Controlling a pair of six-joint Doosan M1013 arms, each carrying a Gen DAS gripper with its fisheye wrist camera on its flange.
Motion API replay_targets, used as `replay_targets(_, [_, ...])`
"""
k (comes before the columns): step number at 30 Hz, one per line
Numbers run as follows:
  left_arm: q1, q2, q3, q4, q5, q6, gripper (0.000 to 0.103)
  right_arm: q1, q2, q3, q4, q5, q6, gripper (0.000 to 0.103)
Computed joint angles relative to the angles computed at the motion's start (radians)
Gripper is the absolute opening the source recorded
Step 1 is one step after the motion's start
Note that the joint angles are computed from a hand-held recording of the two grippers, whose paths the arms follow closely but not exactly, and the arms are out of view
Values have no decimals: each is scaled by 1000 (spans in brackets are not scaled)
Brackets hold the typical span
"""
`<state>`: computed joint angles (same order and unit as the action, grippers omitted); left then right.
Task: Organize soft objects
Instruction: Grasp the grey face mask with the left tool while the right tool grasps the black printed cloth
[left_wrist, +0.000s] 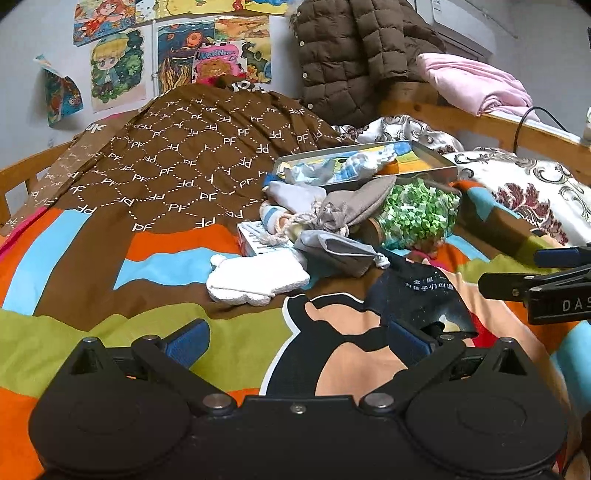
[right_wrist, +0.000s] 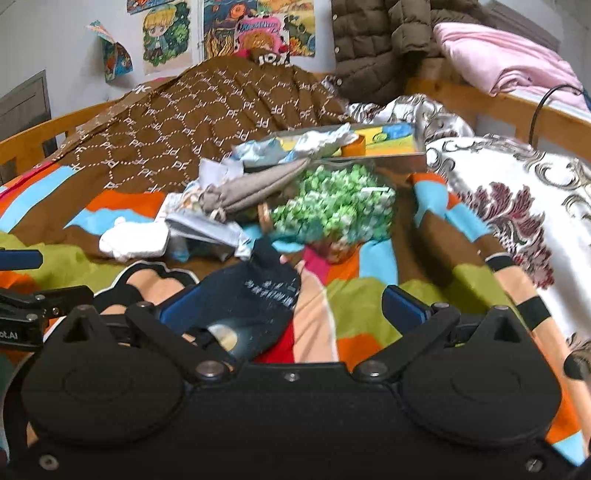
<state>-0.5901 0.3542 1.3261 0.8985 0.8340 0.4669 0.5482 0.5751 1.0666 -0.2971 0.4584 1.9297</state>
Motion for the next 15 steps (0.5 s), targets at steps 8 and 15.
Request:
replay_targets(8, [5, 11, -16, -15, 1, 40, 102, -3, 11, -8, 43, -2, -11, 103])
replay_targets(15, [19, 29, -40, -9, -19, 50, 102, -6, 37, -34, 31, -47, 8, 103])
